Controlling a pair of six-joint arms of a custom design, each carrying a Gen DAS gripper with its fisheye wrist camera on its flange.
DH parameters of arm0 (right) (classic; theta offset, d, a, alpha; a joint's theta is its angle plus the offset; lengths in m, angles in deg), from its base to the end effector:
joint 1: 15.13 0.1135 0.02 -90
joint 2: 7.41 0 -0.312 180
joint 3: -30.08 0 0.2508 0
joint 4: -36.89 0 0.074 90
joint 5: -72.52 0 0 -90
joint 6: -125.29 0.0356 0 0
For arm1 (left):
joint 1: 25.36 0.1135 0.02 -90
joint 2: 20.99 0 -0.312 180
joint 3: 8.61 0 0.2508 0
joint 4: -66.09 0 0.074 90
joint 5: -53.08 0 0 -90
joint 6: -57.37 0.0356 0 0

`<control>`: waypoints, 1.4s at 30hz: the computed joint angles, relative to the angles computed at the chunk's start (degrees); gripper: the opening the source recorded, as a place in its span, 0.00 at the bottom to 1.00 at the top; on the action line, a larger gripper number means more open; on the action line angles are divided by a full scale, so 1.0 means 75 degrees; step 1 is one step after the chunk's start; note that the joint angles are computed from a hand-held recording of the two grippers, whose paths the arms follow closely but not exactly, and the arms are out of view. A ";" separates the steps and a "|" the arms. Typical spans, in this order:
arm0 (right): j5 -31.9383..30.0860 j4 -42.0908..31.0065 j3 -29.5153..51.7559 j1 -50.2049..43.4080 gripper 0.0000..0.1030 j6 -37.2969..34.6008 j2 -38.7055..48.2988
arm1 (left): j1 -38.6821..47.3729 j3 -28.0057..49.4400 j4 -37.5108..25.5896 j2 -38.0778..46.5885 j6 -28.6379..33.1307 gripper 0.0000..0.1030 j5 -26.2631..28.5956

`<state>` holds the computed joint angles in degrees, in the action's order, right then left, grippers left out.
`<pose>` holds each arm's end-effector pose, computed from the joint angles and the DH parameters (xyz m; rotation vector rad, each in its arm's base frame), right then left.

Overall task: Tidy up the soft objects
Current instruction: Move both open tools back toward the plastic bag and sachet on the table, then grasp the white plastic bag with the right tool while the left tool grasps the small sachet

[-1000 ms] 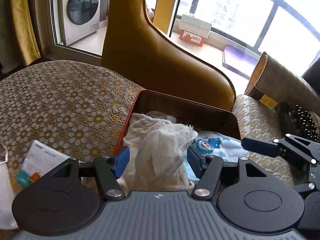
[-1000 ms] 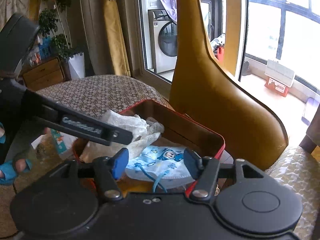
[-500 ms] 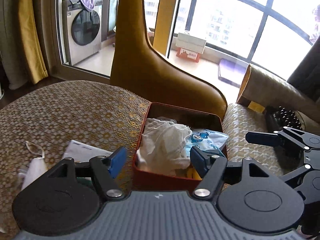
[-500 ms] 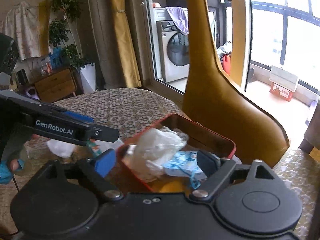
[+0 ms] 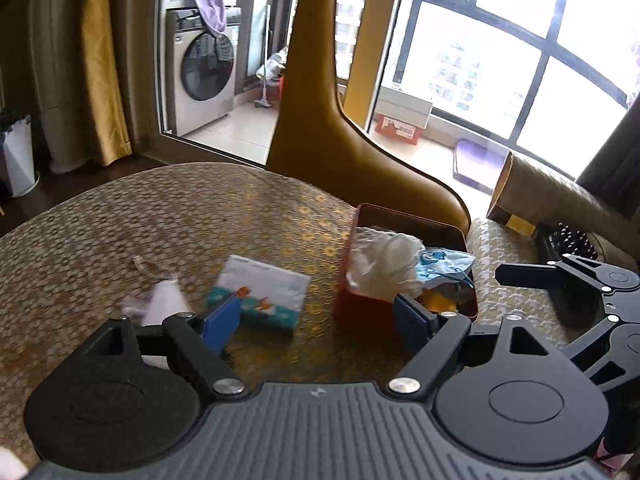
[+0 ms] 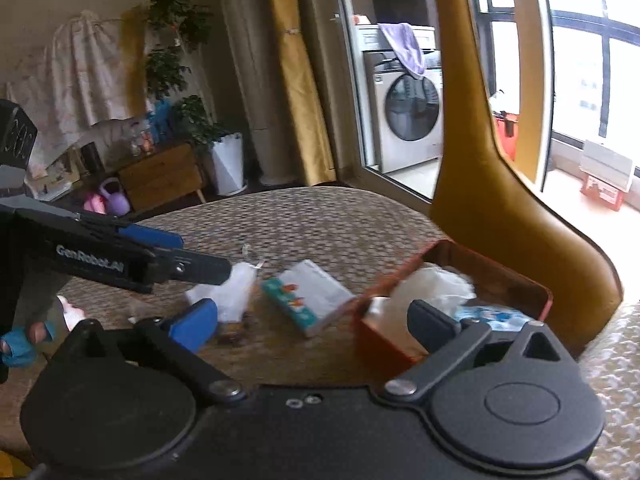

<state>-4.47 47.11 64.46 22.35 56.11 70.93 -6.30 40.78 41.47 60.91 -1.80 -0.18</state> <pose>0.1857 0.1323 0.1846 -0.1826 2.1552 0.3472 0.2368 0.0593 0.2015 0.4668 2.2986 -0.4125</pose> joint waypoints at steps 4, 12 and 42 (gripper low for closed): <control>0.0177 -0.0052 0.0288 0.0532 1.00 0.0260 0.0197 | 0.1155 0.0402 -0.0805 0.0169 0.0791 0.90 0.0565; 0.0575 -0.0204 0.0936 0.1398 1.00 0.0586 0.0884 | 0.3009 0.1224 -0.1807 0.0885 0.2042 0.98 0.1270; -0.0741 -0.1254 0.4450 0.0773 0.97 0.1570 0.4531 | 0.3664 0.0388 0.3044 0.3946 0.0275 0.99 -0.0113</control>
<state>-10.03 37.70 97.83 28.15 67.88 104.91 21.18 43.69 64.30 90.50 0.27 -1.02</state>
